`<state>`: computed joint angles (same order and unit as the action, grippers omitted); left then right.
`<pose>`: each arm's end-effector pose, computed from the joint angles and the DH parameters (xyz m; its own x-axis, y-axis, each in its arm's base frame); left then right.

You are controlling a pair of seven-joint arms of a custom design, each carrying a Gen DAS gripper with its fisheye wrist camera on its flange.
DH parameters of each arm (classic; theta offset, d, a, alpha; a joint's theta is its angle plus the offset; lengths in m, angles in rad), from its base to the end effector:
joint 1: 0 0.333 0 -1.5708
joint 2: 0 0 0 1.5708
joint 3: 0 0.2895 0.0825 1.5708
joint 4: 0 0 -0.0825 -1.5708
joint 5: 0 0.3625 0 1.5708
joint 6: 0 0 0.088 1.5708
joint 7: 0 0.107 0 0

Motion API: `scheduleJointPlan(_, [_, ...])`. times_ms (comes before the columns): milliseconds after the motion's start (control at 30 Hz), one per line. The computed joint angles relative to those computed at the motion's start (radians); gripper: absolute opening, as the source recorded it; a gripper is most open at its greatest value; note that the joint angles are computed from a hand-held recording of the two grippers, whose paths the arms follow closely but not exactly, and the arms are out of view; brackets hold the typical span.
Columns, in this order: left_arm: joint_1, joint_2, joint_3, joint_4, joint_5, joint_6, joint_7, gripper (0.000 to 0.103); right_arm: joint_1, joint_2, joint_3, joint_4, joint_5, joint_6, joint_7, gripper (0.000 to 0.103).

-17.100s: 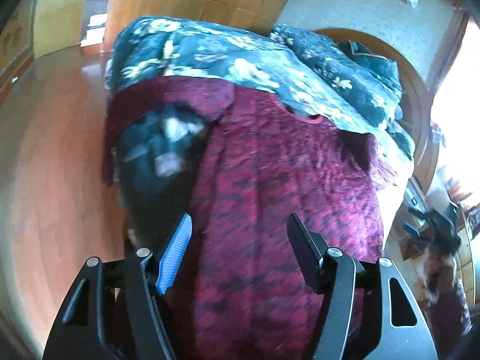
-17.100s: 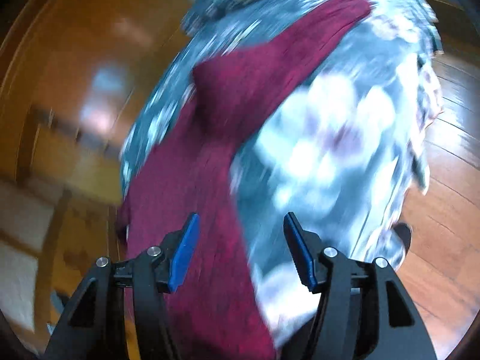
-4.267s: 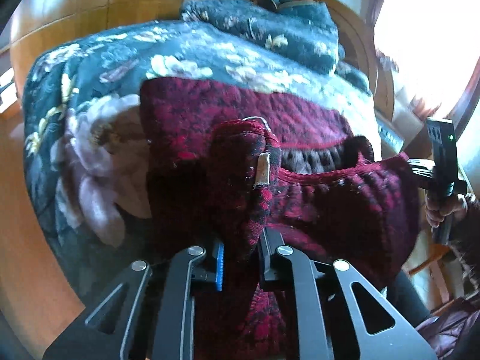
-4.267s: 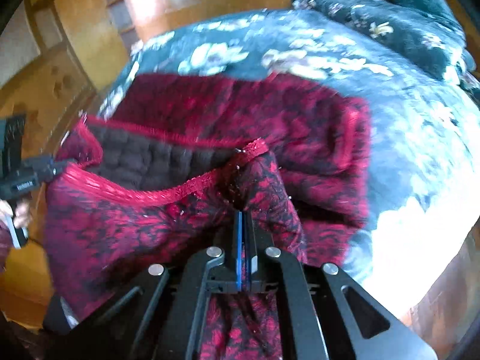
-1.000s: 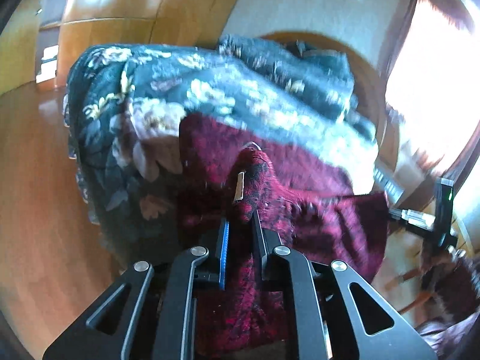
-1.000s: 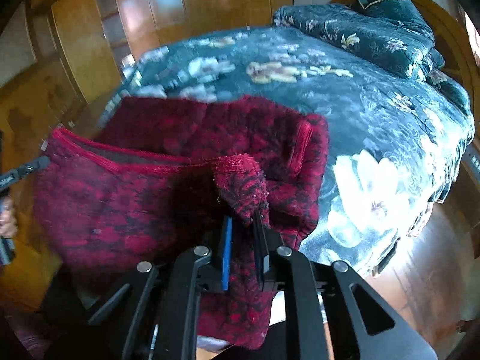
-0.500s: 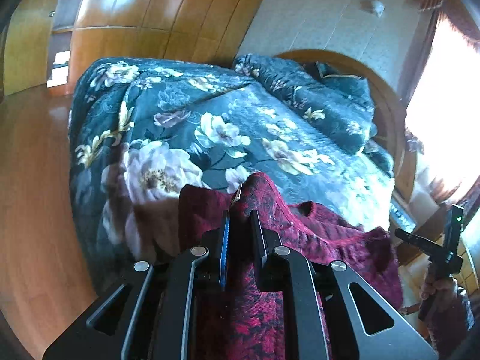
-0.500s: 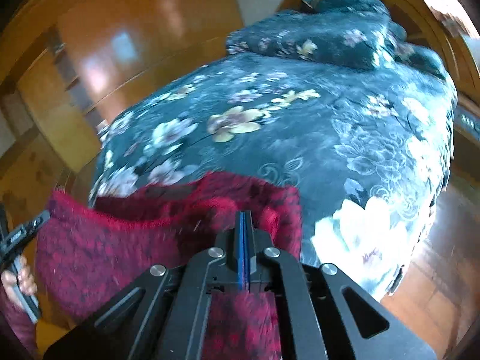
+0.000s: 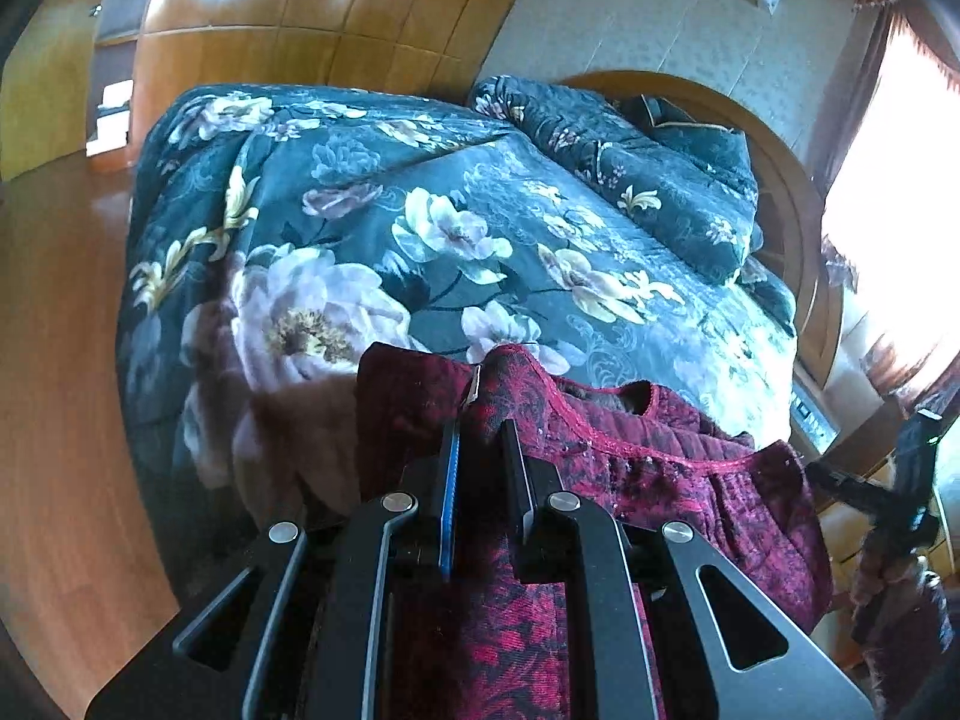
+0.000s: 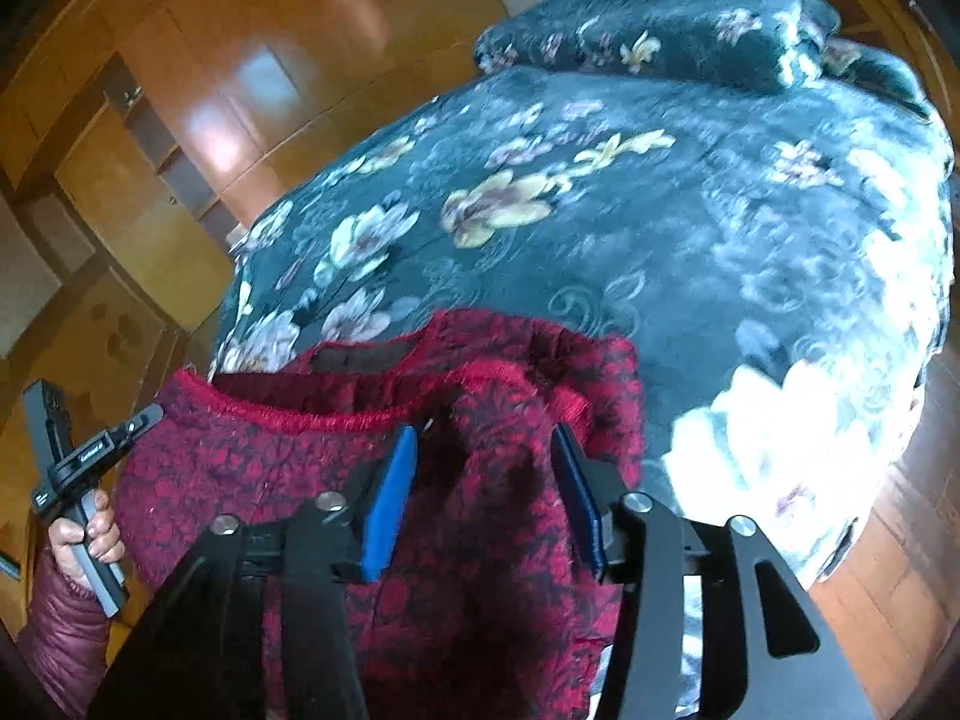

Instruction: Fold small clothes

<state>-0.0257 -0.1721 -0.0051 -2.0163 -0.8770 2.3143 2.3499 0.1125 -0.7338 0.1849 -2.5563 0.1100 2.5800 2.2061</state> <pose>0.5311 -0.0313 0.5650 -0.4574 -0.8073 0.3728 -0.7305 0.1021 -0.6752 0.3599 0.1205 0.5707 -0.2442 -0.8874 -0.3911 -0.7027 0.4399 -0.5593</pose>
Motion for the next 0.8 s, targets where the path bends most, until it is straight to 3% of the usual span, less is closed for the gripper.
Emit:
scheduleJointPlan(67, [-0.001,-0.003,0.0,-0.001,-0.008,0.005,0.007,0.012,-0.002,0.043,0.003,0.025,-0.007,-0.033,-0.002,0.059])
scheduleJointPlan(100, [-0.003,-0.005,0.001,-0.003,-0.014,0.005,0.012,0.012,0.001,0.072,0.001,0.043,-0.009,-0.055,-0.005,0.05])
scheduleJointPlan(133, [-0.004,-0.011,0.003,-0.005,-0.026,0.007,0.021,0.012,0.0,0.089,0.004,0.054,-0.02,-0.068,-0.008,0.023])
scheduleJointPlan(267, [-0.018,-0.044,0.022,-0.009,-0.114,0.006,0.1,0.012,-0.02,0.07,0.04,0.064,-0.092,-0.024,0.015,0.016])
scheduleJointPlan(367, [-0.023,-0.021,0.004,0.021,-0.092,0.053,0.084,0.012,-0.079,0.085,0.077,0.098,-0.162,0.007,0.062,0.016])
scheduleJointPlan(467, [-0.02,0.067,-0.032,0.091,-0.001,0.119,-0.048,0.012,-0.137,0.147,0.105,0.139,-0.224,0.026,0.135,0.016])
scheduleJointPlan(567, [-0.016,0.161,-0.079,0.149,0.183,0.198,-0.219,0.012,-0.206,0.229,0.154,0.184,-0.338,0.002,0.25,0.016])
scheduleJointPlan(633, [-0.019,0.213,-0.102,0.155,0.389,0.282,-0.376,0.0,-0.232,0.277,0.175,0.204,-0.408,-0.04,0.319,0.016])
scheduleJointPlan(667, [-0.03,0.256,-0.093,0.178,0.522,0.279,-0.487,0.0,-0.24,0.294,0.18,0.206,-0.44,-0.056,0.347,0.016])
scheduleJointPlan(700, [-0.005,0.285,-0.113,0.2,0.584,0.243,-0.548,0.0,-0.24,0.31,0.177,0.2,-0.46,-0.063,0.371,0.017])
scheduleJointPlan(733, [-0.01,0.323,-0.098,0.226,0.657,0.202,-0.633,0.0,-0.222,0.333,0.149,0.181,-0.436,-0.05,0.379,0.018])
scheduleJointPlan(800, [0.012,0.358,-0.099,0.241,0.714,0.145,-0.711,0.0,-0.194,0.334,0.111,0.145,-0.435,0.006,0.394,0.019])
